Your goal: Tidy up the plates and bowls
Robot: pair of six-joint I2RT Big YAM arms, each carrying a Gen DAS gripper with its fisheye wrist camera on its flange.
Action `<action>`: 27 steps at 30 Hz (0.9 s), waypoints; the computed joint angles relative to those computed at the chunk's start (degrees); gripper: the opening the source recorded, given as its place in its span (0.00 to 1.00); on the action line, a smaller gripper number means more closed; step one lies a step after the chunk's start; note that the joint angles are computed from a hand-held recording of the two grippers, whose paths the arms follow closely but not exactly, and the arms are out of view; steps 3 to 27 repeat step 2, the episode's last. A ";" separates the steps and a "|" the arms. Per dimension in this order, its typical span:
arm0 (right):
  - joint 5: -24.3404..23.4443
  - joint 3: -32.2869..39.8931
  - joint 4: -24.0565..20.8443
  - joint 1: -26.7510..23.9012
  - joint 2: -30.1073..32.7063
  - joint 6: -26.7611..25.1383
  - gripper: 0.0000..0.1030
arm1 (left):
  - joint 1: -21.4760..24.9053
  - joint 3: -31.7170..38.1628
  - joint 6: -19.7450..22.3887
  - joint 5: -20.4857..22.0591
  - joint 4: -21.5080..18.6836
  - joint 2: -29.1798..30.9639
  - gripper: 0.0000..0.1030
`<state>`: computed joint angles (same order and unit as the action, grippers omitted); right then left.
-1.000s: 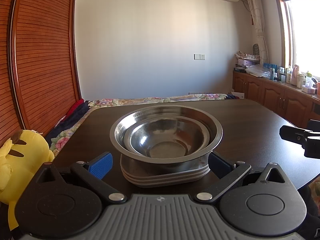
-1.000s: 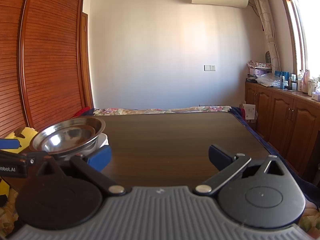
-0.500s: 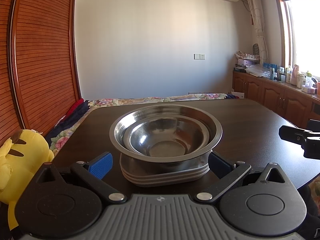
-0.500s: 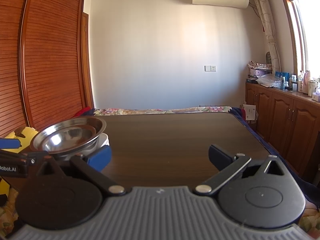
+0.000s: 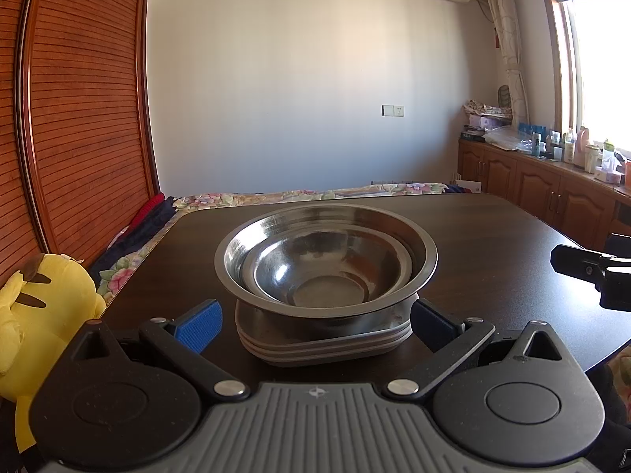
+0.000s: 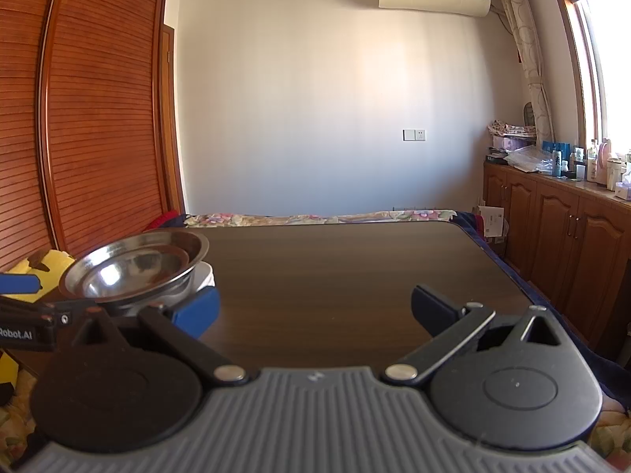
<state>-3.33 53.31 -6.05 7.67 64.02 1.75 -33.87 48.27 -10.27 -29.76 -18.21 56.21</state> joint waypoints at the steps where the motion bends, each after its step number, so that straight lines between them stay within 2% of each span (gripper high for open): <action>1: 0.06 0.00 0.01 0.02 0.00 -0.02 1.00 | 0.00 0.00 0.00 0.00 0.00 0.00 1.00; 27: 0.04 -0.03 0.05 0.02 0.01 -0.07 1.00 | -0.04 -0.01 0.03 -0.02 0.03 -0.01 1.00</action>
